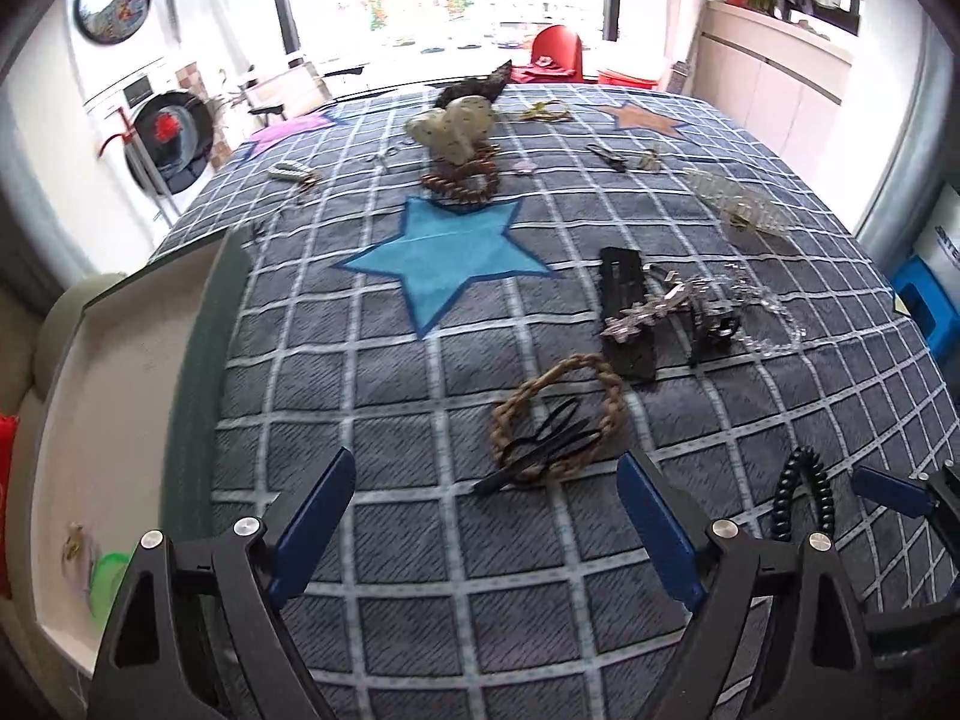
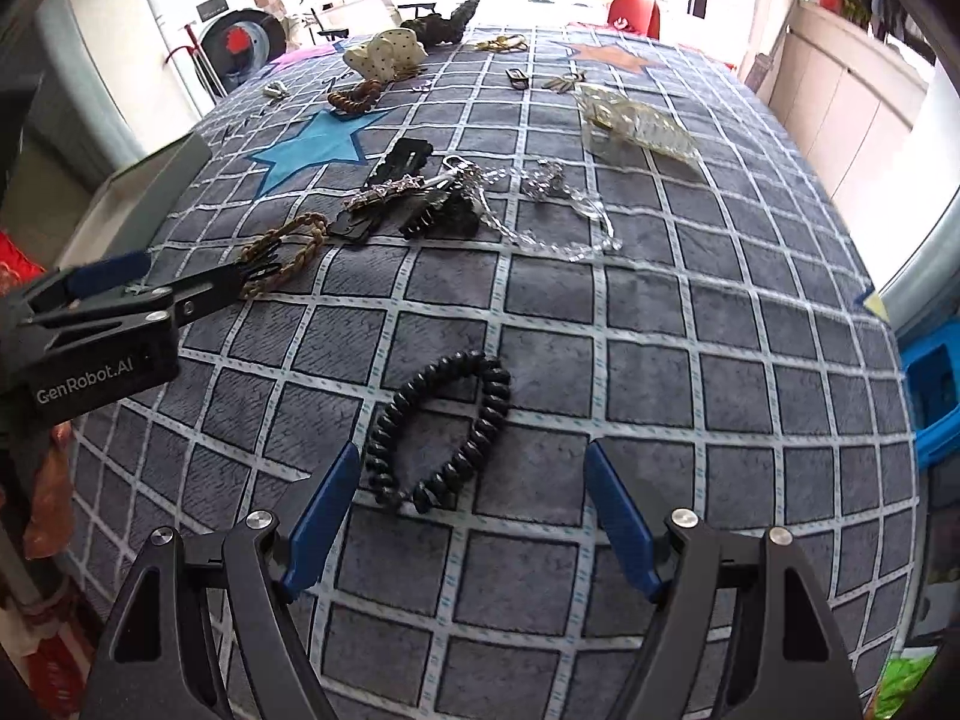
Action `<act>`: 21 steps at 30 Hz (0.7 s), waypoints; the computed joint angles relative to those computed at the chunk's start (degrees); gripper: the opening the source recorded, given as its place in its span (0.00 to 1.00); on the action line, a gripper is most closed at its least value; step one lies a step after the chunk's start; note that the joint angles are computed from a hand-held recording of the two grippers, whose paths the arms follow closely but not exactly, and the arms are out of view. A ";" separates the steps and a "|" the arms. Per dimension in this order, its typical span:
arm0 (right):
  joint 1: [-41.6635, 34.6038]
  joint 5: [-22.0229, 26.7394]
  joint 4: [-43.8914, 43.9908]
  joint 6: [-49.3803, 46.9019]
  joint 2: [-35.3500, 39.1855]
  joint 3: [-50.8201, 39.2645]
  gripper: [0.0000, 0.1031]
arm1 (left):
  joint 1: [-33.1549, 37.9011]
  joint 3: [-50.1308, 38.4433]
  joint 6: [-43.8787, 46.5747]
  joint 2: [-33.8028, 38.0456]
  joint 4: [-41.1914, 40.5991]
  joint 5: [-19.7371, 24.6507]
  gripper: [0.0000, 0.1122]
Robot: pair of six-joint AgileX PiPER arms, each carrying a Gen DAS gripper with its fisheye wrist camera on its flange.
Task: Organize jewelry
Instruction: 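Grasp the black scissors-shaped clip with the left tool while the right tool grasps the black coiled hair tie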
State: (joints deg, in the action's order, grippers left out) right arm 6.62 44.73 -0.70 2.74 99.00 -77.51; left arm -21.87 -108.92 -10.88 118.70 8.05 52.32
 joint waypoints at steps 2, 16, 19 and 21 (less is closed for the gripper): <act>1.06 -0.90 -2.92 1.85 0.32 0.17 0.77 | -0.29 -2.94 1.37 1.75 -0.75 1.22 0.81; -0.43 -4.41 -1.93 -0.69 -0.14 1.71 0.77 | 0.95 -10.16 6.35 7.23 -4.82 6.45 0.67; -0.70 -4.47 -1.77 -0.89 -0.47 1.96 0.73 | 1.69 -8.61 8.25 6.37 -7.59 5.71 0.55; -0.92 -4.62 -1.78 -0.89 -0.85 2.34 0.69 | 1.34 -7.12 8.60 5.43 -7.09 4.96 0.47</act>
